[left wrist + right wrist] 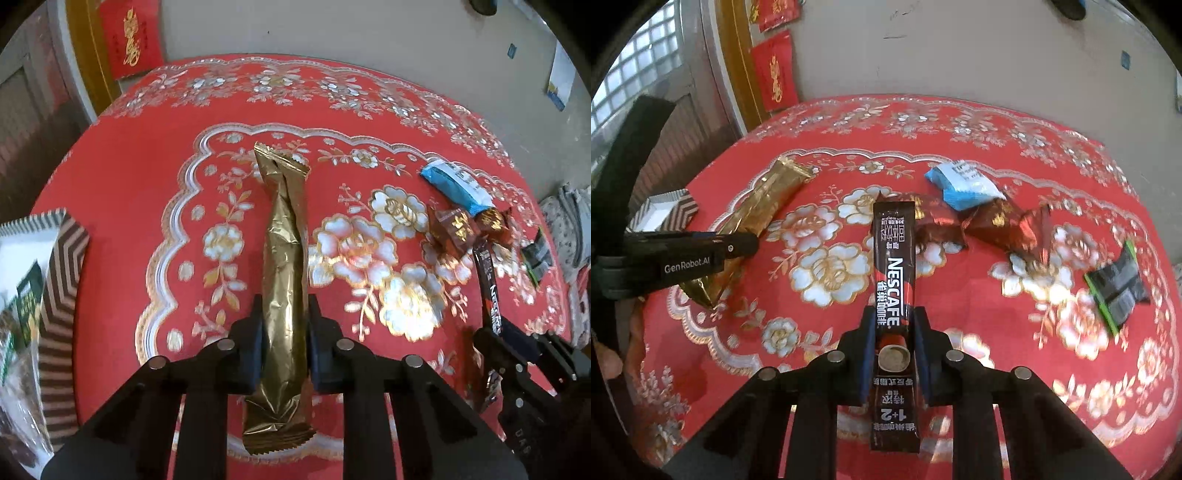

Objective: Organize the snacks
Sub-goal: 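Carry the gold bar and Nescafe stick into the white box and release both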

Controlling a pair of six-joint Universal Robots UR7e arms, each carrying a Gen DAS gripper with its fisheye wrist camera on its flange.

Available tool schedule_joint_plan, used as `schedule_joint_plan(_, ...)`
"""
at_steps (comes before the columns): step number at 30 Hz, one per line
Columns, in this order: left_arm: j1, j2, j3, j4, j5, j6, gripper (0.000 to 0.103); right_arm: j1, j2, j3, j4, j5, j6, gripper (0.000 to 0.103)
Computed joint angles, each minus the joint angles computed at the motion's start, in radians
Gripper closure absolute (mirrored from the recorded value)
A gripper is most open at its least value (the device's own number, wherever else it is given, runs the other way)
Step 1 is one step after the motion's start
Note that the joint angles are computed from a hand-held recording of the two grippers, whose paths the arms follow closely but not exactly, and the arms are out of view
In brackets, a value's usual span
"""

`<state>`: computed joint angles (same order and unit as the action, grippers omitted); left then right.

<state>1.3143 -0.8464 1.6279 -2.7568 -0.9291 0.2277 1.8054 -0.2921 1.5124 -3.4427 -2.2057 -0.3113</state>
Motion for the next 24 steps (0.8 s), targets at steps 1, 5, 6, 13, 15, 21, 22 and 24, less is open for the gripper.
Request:
schedule_joint_plan(1, 0.001, -0.01, 0.011, -0.004, -0.006, -0.001, 0.086, -0.002, -0.006, 0.013, -0.004, 0.011, 0.012, 0.084)
schedule_joint_plan(5, -0.002, -0.053, 0.067, -0.048, -0.005, 0.019, 0.086, -0.001, -0.022, 0.074, -0.056, 0.051, 0.044, 0.084)
schedule_joint_plan(6, -0.003, -0.063, 0.081, -0.054, -0.007, 0.021, 0.086, 0.0, -0.025, 0.09, -0.073, 0.062, 0.05, 0.084)
schedule_joint_plan(13, -0.014, -0.126, 0.191, -0.17, 0.013, 0.072, 0.086, 0.023, -0.024, 0.139, -0.142, 0.082, 0.065, 0.084)
schedule_joint_plan(15, -0.018, -0.137, 0.214, -0.199, 0.02, 0.086, 0.086, 0.034, -0.019, 0.143, -0.153, 0.073, 0.067, 0.084)
schedule_joint_plan(21, -0.023, -0.179, 0.282, -0.271, 0.016, 0.126, 0.086, 0.056, -0.004, 0.153, -0.197, 0.051, 0.077, 0.084)
schedule_joint_plan(22, -0.025, -0.185, 0.296, -0.29, 0.015, 0.136, 0.086, 0.061, -0.001, 0.154, -0.207, 0.045, 0.081, 0.084)
schedule_joint_plan(24, -0.03, -0.198, 0.325, -0.323, 0.013, 0.151, 0.086, 0.067, 0.003, 0.157, -0.223, 0.035, 0.09, 0.084)
